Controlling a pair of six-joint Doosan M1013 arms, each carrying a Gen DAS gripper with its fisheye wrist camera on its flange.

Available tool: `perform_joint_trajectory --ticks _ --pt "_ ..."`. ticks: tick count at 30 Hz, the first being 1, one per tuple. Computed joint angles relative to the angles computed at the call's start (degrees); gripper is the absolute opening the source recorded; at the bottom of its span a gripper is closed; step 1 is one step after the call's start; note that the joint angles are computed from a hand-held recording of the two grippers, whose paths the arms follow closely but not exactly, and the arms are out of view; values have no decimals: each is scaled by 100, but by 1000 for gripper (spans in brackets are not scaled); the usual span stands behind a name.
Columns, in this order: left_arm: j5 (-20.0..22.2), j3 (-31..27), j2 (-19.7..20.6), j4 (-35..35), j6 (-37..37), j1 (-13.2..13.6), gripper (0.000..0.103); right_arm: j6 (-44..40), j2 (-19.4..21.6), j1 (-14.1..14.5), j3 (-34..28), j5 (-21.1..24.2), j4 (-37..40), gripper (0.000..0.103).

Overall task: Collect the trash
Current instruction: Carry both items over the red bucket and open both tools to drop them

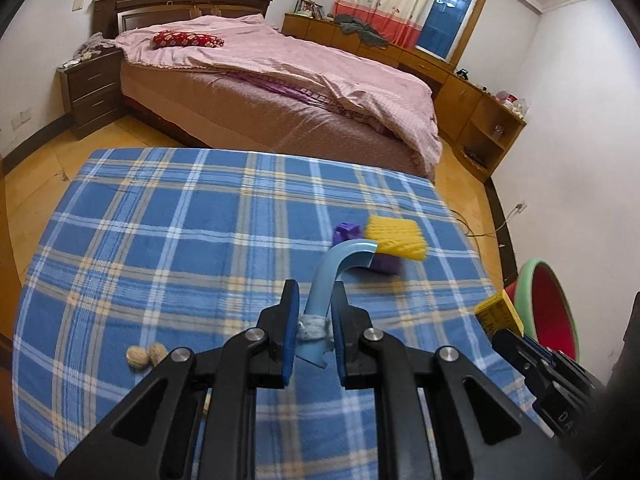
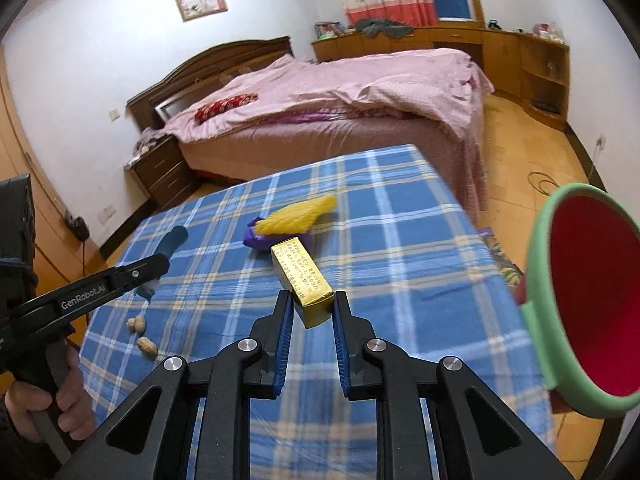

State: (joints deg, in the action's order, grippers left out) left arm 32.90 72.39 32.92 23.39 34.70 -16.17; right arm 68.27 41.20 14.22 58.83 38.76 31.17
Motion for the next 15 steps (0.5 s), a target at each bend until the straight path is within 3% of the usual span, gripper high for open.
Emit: perform_joint_trajectory --ticks 15 --pt "19 -138 -58 -118 313 -287 15 56 -525 -290 807 -606 271 20"
